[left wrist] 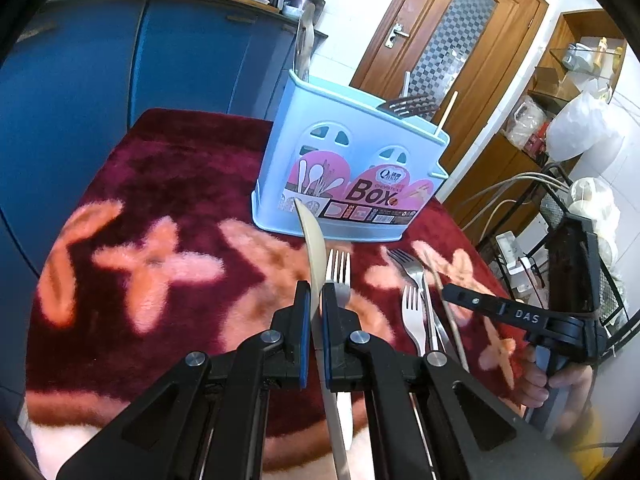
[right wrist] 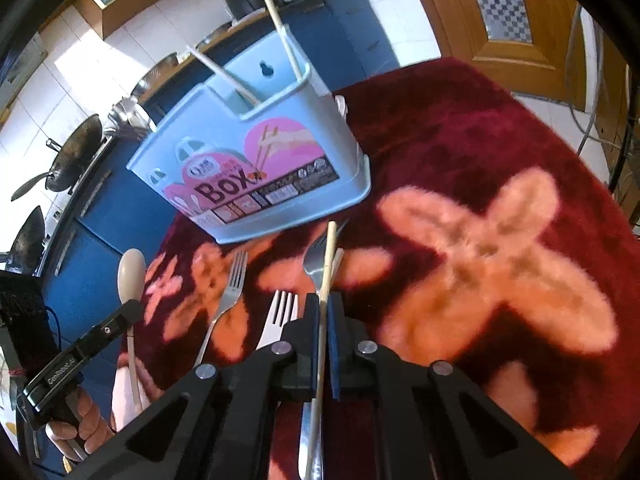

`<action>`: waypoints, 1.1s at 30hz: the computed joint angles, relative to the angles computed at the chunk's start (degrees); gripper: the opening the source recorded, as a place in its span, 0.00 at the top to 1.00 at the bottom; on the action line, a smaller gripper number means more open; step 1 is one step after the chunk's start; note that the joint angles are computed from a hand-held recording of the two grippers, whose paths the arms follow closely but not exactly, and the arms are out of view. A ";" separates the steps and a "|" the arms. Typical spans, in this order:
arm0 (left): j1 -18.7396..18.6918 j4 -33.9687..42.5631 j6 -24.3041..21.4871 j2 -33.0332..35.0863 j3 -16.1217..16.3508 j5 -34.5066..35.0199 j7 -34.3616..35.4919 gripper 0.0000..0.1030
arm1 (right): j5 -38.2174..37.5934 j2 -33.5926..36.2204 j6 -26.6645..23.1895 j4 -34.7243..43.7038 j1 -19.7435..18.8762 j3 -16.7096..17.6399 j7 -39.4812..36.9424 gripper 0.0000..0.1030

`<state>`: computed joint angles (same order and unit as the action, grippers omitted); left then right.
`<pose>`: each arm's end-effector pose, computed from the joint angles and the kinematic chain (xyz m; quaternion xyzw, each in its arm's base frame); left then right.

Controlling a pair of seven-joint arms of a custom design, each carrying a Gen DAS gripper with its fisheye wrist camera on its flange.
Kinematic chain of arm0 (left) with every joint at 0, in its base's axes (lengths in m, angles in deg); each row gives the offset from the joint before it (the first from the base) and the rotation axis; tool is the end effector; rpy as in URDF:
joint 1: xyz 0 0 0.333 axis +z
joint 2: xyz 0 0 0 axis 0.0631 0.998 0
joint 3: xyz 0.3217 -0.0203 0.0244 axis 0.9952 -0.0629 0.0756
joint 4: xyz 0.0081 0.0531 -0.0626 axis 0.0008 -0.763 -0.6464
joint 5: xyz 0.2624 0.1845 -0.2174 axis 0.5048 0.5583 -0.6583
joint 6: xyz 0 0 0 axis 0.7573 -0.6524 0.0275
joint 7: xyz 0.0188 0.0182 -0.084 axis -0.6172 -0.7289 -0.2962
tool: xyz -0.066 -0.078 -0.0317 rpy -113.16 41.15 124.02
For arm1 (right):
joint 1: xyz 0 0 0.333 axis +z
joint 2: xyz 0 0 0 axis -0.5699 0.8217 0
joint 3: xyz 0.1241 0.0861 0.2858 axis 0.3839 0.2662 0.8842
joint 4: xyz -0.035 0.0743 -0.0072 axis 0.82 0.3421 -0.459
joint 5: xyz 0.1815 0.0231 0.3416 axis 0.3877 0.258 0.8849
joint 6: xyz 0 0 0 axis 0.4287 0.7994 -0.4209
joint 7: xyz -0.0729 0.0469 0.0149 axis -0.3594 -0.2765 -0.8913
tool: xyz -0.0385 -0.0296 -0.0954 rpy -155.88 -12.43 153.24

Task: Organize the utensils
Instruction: 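Grasp a silver spoon with the left tool while the right tool grasps a chopstick, then lift the spoon with the left tool over the box while the right tool carries the chopstick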

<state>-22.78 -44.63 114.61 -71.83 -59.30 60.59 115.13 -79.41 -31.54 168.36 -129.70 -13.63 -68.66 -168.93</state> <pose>0.4739 -0.4517 0.4897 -0.5254 0.7379 -0.4213 0.0439 0.4402 0.3233 0.4699 -0.5089 0.7689 -0.1054 0.3726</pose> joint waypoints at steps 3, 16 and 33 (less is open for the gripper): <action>0.10 -0.47 0.77 -0.47 0.02 -0.20 -0.07 0.97 | -2.53 -1.39 -1.89 0.23 -0.18 0.68 1.42 0.95; -12.02 0.24 6.54 -2.81 15.60 21.83 -19.18 0.97 | -31.83 -6.28 -12.01 5.19 -0.58 5.68 21.02 0.96; -13.82 20.79 1.85 4.67 20.13 47.36 -38.39 0.97 | -34.25 -4.85 -18.50 12.39 2.06 2.83 14.12 0.98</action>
<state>-36.60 -23.84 116.46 -67.16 -39.17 107.95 76.74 -113.66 -36.39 149.86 -117.32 -11.58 -65.83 -154.81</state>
